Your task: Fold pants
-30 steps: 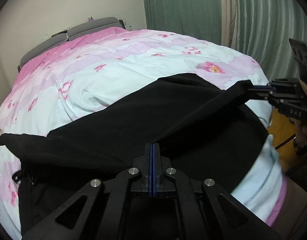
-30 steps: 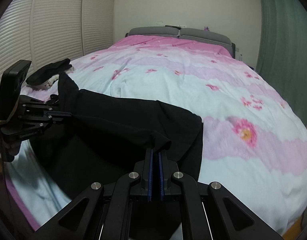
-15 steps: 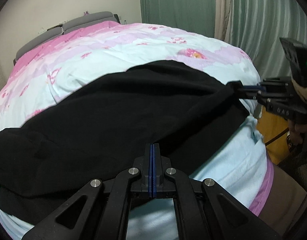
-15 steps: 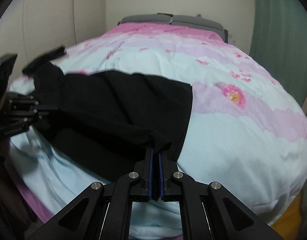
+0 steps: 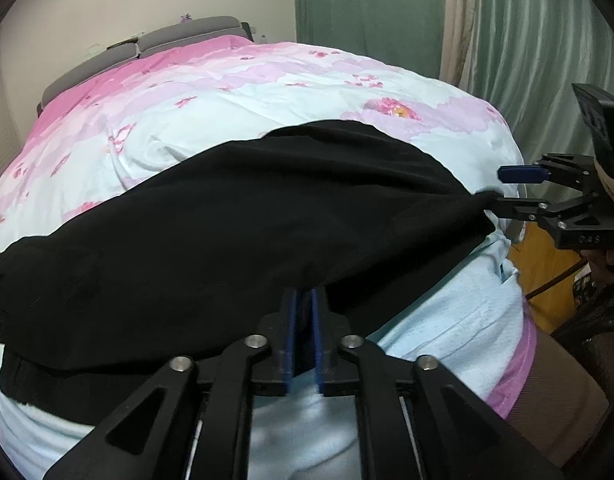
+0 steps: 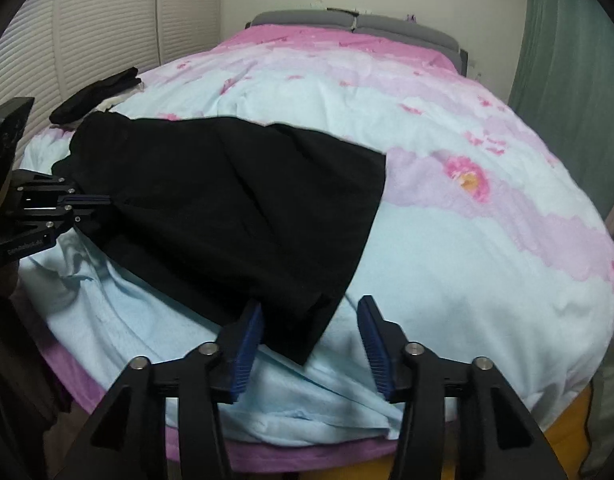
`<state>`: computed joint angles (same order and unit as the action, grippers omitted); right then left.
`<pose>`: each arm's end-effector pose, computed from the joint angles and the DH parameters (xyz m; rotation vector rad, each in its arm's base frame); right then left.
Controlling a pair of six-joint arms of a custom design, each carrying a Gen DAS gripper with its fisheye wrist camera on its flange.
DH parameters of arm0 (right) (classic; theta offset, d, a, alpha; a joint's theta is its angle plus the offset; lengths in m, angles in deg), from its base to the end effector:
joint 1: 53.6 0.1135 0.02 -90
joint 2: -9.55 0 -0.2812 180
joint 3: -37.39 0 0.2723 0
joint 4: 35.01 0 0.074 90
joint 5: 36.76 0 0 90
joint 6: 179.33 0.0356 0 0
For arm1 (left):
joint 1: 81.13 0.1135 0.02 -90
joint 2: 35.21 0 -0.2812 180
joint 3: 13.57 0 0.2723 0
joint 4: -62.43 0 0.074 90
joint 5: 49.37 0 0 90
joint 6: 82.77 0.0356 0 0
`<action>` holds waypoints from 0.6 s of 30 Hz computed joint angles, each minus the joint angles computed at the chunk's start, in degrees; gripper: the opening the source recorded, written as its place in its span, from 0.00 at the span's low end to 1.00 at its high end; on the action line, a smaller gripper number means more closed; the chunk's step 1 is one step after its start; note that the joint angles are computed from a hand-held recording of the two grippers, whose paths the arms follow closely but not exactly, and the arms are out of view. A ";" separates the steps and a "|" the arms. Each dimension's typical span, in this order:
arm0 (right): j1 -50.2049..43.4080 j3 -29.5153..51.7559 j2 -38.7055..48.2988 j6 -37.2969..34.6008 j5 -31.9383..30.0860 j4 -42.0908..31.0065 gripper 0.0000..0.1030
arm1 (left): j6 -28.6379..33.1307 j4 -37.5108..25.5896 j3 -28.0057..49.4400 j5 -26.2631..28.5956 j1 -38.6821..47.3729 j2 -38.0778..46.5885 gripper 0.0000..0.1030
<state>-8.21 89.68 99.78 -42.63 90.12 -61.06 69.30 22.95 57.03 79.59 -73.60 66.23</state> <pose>0.2124 0.1849 0.1352 0.2097 2.3692 -0.1545 0.3438 0.0229 0.1538 1.2519 2.1016 -0.4675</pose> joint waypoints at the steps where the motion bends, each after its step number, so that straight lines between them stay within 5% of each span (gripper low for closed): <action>1: 0.63 0.24 -0.62 0.36 0.70 -1.19 0.56 | -0.26 -0.82 0.44 0.38 0.54 -0.25 0.24; 8: 3.59 4.35 -2.21 1.57 3.94 -7.18 0.57 | -1.56 -1.93 2.21 2.57 4.36 -1.66 0.43; 18: 2.96 16.79 7.25 -6.67 4.64 1.37 0.57 | -12.84 3.86 14.16 2.50 14.11 5.30 0.62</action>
